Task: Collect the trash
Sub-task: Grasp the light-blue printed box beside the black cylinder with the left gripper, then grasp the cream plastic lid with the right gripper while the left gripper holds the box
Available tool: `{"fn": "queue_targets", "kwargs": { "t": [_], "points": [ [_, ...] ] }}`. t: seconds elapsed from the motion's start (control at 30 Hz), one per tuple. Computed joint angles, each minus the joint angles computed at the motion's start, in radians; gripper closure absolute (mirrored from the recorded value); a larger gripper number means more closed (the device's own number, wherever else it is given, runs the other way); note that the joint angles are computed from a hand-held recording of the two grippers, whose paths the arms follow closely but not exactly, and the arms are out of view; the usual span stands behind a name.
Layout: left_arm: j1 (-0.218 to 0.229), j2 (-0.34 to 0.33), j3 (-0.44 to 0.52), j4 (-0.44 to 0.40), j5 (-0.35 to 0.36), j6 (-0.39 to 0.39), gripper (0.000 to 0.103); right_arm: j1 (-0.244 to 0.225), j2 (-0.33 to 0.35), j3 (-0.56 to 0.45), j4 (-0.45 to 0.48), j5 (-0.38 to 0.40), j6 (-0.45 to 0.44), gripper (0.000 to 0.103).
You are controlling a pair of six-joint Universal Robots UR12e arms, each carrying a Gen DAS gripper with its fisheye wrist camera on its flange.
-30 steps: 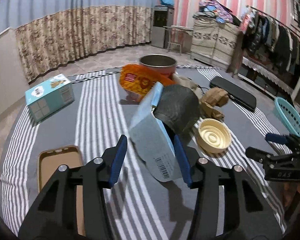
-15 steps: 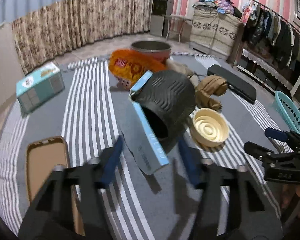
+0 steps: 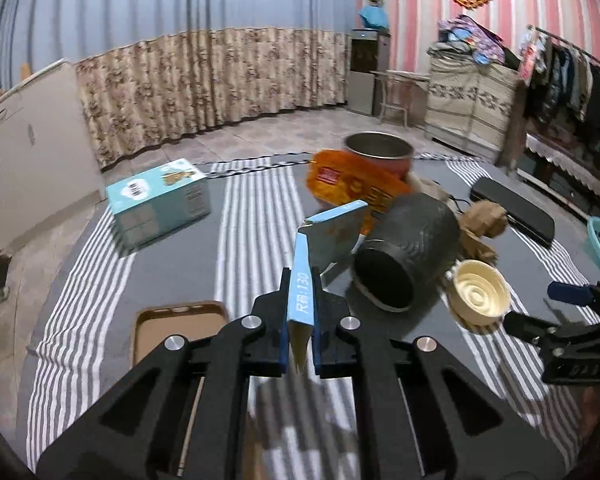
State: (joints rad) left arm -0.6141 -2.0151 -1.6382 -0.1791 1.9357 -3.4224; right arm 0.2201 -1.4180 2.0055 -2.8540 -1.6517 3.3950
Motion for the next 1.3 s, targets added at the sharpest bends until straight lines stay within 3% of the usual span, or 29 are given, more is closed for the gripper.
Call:
{"fn": "queue_targets", "kwargs": {
  "t": [0.27,0.3,0.4,0.43,0.6,0.73,1.0,1.1,1.3],
  "points": [
    [0.015,0.006,-0.01,0.002,0.001,-0.041,0.097,0.029,0.042,-0.057,0.05,-0.024,-0.02,0.011],
    [0.016,0.005,-0.009,0.0,-0.001,-0.043,0.097,0.029,0.045,-0.06,0.054,-0.021,-0.022,0.015],
    [0.018,0.005,-0.01,0.0,-0.006,-0.054,0.097,0.022,0.038,-0.052,0.043,0.007,-0.027,0.041],
    [0.018,0.005,-0.011,0.001,-0.007,-0.059,0.097,0.02,0.035,-0.048,0.035,0.018,-0.027,0.043],
    [0.016,0.007,-0.016,0.016,0.014,-0.075,0.097,0.01,-0.004,0.001,-0.043,0.022,-0.044,0.043],
    [-0.001,0.014,-0.017,0.041,0.079,-0.06,0.097,-0.008,-0.056,0.046,-0.075,0.012,-0.068,0.043],
    [-0.058,0.024,0.02,0.085,0.123,0.028,0.097,-0.117,-0.198,0.162,-0.137,-0.003,-0.07,0.043],
    [-0.082,0.01,0.055,0.095,0.105,0.047,0.097,-0.168,-0.248,0.199,-0.157,-0.03,-0.078,0.043],
    [-0.132,-0.047,0.147,0.063,0.062,0.068,0.097,-0.291,-0.333,0.246,-0.156,-0.011,-0.062,0.043]
  ]
}}
